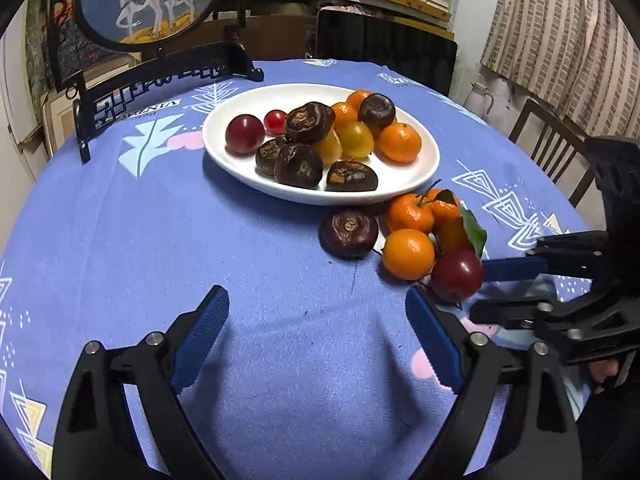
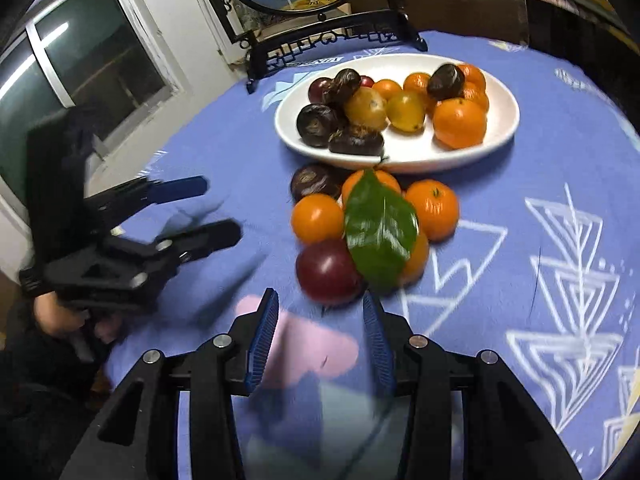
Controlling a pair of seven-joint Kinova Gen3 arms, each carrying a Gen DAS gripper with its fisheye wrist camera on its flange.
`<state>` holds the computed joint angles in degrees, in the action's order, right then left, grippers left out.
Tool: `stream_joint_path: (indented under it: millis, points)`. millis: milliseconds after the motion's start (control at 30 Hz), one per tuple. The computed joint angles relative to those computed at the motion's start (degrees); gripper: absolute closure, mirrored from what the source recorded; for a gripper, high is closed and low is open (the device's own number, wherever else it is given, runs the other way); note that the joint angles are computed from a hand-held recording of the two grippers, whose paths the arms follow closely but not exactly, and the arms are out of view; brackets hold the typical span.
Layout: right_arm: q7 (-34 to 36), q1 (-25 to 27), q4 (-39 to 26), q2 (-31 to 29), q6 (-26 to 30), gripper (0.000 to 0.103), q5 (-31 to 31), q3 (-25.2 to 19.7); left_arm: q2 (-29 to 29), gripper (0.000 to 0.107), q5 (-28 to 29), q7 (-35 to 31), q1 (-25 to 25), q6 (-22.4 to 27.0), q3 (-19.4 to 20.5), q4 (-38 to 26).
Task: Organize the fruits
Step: 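Place a mandarin on the plate with the left tool while the right places a red tomato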
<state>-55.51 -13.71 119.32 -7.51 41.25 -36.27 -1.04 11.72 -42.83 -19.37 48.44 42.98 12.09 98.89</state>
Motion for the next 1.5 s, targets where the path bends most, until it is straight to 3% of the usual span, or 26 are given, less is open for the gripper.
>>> stream_joint_path:
  millis: [167,267,433,567,633,700,867,933,1267,1500]
  points:
    - [-4.13,-1.09,-1.42,2.54,-2.68,0.061,2.21,-1.98,0.38,0.02,1.16,-0.61,-0.49,-0.11,0.07,-0.22]
    - [-1.81,1.35,-0.49,2.97,-3.49,0.065,-0.89,-3.16,1.44,0.02,1.54,-2.57,0.15,1.34,0.31,-1.82]
    - [9.61,-0.72,2.72,0.37,-0.39,0.065,-11.93,6.8,3.52,0.02,3.7,-5.98,0.92,1.03,0.01,-4.92]
    - [15.51,6.95,4.9,-1.22,2.43,0.065,-17.7,8.57,7.82,0.021,4.7,-8.82,3.38,3.47,-0.91,-10.91]
    - [16.62,9.1,5.56,-1.28,3.17,0.065,-18.54,9.58,9.67,0.034,5.23,-10.38,4.6,4.7,-1.74,-13.49]
    - [18.46,10.84,6.37,-0.96,4.12,0.065,-19.5,10.56,11.25,0.057,8.16,-13.64,3.98,5.04,-1.73,-15.83]
    - [22.95,14.24,7.15,1.07,7.07,0.065,-21.64,10.6,10.88,0.071,10.95,-14.11,4.55,2.33,-4.28,-15.22]
    - [24.45,15.18,7.32,0.9,7.9,0.065,-22.5,10.05,10.58,0.071,11.02,-13.7,4.92,1.72,-4.8,-14.7]
    - [24.63,16.85,6.23,-1.28,10.61,0.065,-21.53,9.23,6.47,0.071,4.6,-6.85,7.81,-1.3,-6.05,-9.55]
    - [19.38,14.69,-0.96,-3.2,13.12,0.065,-17.58,9.74,1.66,0.071,-3.0,-0.89,6.34,-0.93,-4.61,-6.74]
